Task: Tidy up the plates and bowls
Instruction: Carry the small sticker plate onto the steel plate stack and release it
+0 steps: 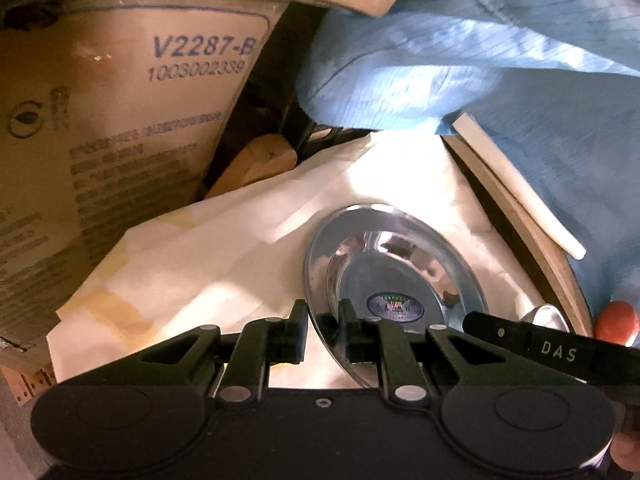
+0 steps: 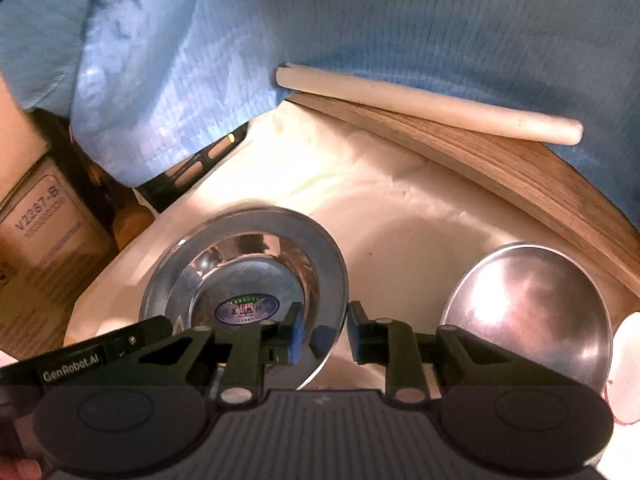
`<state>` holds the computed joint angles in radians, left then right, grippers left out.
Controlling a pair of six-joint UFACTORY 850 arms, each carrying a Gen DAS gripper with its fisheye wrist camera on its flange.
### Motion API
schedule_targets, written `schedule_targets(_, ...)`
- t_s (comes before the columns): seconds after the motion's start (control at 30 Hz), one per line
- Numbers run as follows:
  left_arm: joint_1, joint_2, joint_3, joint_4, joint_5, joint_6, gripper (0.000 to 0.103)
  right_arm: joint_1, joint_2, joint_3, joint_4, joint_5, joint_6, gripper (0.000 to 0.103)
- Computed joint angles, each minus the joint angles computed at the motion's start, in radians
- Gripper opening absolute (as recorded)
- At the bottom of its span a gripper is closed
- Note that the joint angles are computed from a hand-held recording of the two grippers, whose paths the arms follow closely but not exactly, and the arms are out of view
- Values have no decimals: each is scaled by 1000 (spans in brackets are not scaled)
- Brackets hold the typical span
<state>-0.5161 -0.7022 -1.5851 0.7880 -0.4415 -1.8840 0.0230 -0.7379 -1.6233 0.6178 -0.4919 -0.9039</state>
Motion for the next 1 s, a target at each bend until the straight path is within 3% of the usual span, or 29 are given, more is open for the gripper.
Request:
schedule_targets(0.67, -71, 78, 67, 204, -33, -139, 17, -68, 173, 238, 439, 58, -465, 23)
schedule_targets(0.8, -75, 81, 60, 216, -3, -89, 17, -84, 212, 290, 520, 82, -520, 23)
schedule_targets(1.0, -58, 75, 45, 140, 111, 109, 17, -107, 283, 387, 647, 149, -566, 24)
